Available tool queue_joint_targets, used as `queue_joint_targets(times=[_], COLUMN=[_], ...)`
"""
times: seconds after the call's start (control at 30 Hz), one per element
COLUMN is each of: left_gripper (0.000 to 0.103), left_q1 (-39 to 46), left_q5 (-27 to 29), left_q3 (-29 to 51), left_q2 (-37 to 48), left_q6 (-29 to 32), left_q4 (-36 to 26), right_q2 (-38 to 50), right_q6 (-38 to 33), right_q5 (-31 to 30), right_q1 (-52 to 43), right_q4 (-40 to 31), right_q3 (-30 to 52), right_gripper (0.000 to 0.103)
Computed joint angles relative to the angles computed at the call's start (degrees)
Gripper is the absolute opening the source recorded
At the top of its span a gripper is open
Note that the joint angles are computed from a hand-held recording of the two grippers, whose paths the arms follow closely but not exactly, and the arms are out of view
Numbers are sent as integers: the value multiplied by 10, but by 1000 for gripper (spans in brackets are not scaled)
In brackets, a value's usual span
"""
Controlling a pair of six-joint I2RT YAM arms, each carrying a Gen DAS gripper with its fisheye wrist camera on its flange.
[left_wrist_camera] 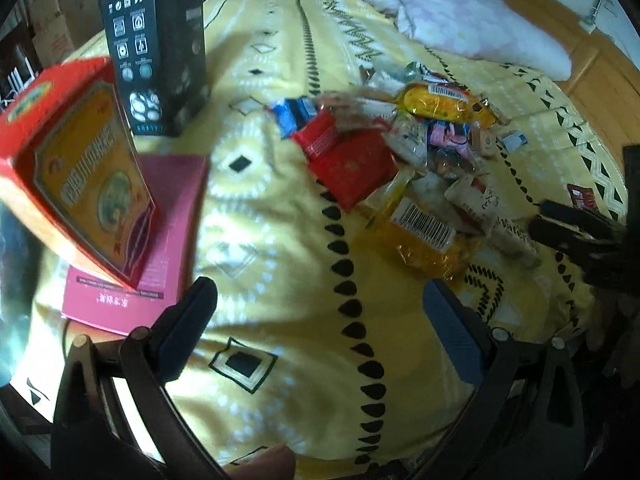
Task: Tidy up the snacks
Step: 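Grasp the amber barcode packet with left tool while right tool grasps white red-label packet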
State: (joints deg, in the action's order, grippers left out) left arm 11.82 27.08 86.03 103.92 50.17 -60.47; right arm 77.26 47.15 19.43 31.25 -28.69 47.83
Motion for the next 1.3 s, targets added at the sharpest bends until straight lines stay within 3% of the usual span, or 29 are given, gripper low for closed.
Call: queue_joint_targets(times=[0.2, 0.23, 0.27, 0.4, 0.57, 0.7, 0.8, 0.87, 1.0, 1.1, 1.2, 1.3], left_gripper=[103, 103, 103, 103, 103, 101, 84, 61, 48, 46, 46, 53], left_q1=[0, -2, -5, -24, -76, -109, -109, -109, -119, -111, -109, -107], left_q5=[16, 19, 24, 59, 84, 56, 57, 64, 31, -11, -45, -51], left_q3=[50, 59, 65, 59, 16, -8, -21, -16, -45, -31, 48, 106], left_q2=[51, 64, 74, 94, 87, 98, 93, 92, 42, 31, 87, 134], left_q6=[-9, -15, -20, -65, -153, -238, -271, -237, -161, -76, 17, 47], left_q4=[-85, -105, -122, -157, -112, -57, -16, -24, 0, -14, -94, -140], right_q2=[168, 193, 204, 135, 34, -15, -25, -23, 6, 40, 54, 60], right_q6=[-85, -96, -100, -53, 31, 89, 127, 153, 177, 184, 191, 196], right_q5=[-54, -74, -75, -37, 19, 41, 51, 52, 40, 40, 37, 32], right_q1=[-73, -80, -81, -59, -13, 22, 55, 77, 103, 115, 120, 118], right_q4=[34, 35, 35, 69, 68, 64, 64, 67, 90, 88, 90, 105], right_q3=[92, 103, 106, 47, -15, -46, -61, -69, -82, -75, -76, -87], right_gripper=[85, 81, 63, 42, 42, 42, 42, 42, 42, 42, 43, 45])
